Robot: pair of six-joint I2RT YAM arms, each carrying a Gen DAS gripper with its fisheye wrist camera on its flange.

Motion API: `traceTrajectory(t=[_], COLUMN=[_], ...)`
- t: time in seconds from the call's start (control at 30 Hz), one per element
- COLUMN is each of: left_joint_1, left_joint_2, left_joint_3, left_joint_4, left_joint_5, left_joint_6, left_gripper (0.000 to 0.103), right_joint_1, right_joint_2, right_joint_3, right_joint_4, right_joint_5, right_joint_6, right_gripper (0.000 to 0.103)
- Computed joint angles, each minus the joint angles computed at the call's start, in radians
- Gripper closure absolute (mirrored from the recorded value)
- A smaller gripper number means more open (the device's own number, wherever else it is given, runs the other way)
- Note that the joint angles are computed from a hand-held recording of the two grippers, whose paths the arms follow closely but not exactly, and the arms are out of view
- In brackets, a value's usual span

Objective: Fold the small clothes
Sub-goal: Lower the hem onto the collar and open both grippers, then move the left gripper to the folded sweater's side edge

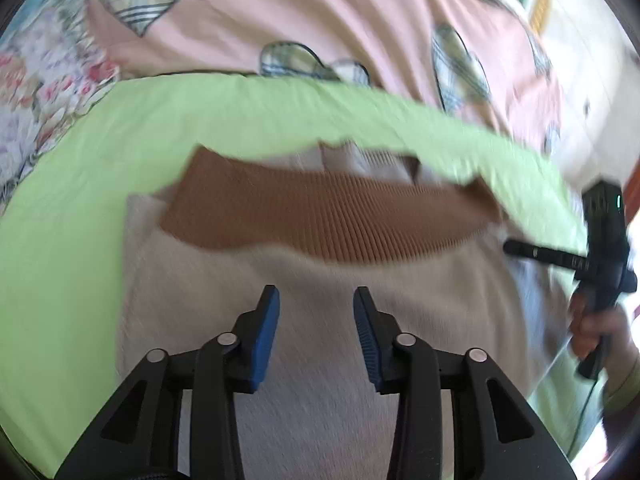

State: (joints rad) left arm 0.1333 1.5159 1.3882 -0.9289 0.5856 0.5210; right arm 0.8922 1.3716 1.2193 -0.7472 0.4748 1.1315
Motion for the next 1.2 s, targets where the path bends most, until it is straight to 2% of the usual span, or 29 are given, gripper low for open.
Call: traceTrajectory(t=[0.07, 0.1, 0.13, 0.23, 0.3, 0.4, 0.47, 0.5, 0.57, 0.77, 0.83, 0.87, 0.9, 0.97, 1.1, 1.2], left_joint_1=[-0.011, 0.014, 0.041, 0.137, 0.170, 0.245, 0.268, 0.284, 0.355, 0.470, 0.506, 0.521, 0.532, 0.559, 0.589, 0.596], left_joint_2=[-0.025, -0.002, 0.020, 0.076, 0.084, 0.046, 0.005, -0.024, -0.057, -0.147, -0.166, -0.172, -0.177, -0.179, -0.160, -0.140], left_joint_3=[-0.062, -0.054, -0.032, 0.045, 0.066, 0.045, 0.021, 0.001, -0.018, -0.096, -0.125, -0.141, -0.157, -0.188, -0.229, -0.235], left_joint_4=[0.075, 0.086, 0.070, 0.008, -0.011, -0.072, -0.101, -0.123, -0.221, -0.425, -0.482, -0.496, -0.506, -0.529, -0.535, -0.522], left_joint_5=[-0.101, -0.118, -0.106, -0.064, -0.055, -0.007, 0.006, 0.021, 0.086, 0.163, 0.175, 0.176, 0.175, 0.170, 0.172, 0.208], left_joint_6=[0.003, -0.005, -0.007, -0.006, -0.002, 0.035, 0.039, 0.048, 0.130, 0.289, 0.337, 0.350, 0.358, 0.381, 0.374, 0.328], left_gripper=[0.063, 0.063, 0.064, 0.079, 0.079, 0.076, 0.061, 0.059, 0.059, 0.059, 0.057, 0.054, 0.052, 0.047, 0.047, 0.044], right_joint_1=[0.000, -0.007, -0.017, -0.033, 0.015, 0.115, 0.186, 0.230, 0.298, 0.434, 0.487, 0.516, 0.540, 0.582, 0.622, 0.638], right_joint_2=[0.006, -0.010, -0.062, -0.238, -0.236, -0.251, -0.245, -0.227, -0.190, -0.036, 0.007, 0.031, 0.055, 0.101, 0.170, 0.213], right_joint_3=[0.000, -0.015, -0.066, -0.205, -0.163, -0.131, -0.113, -0.094, -0.061, 0.052, 0.078, 0.093, 0.109, 0.138, 0.178, 0.212], right_joint_4=[-0.091, -0.156, -0.180, -0.176, -0.311, -0.411, -0.457, -0.481, -0.497, -0.470, -0.457, -0.459, -0.459, -0.458, -0.415, -0.397], right_joint_5=[0.015, 0.039, 0.059, 0.084, 0.147, 0.208, 0.239, 0.259, 0.286, 0.319, 0.334, 0.346, 0.354, 0.383, 0.379, 0.367], right_joint_6=[0.056, 0.113, 0.171, 0.277, 0.365, 0.491, 0.561, 0.600, 0.650, 0.729, 0.771, 0.801, 0.827, 0.874, 0.892, 0.881], right_gripper=[0.099, 0.099, 0.099, 0.103, 0.102, 0.099, 0.099, 0.099, 0.099, 0.098, 0.094, 0.084, 0.067, 0.054, 0.054, 0.054])
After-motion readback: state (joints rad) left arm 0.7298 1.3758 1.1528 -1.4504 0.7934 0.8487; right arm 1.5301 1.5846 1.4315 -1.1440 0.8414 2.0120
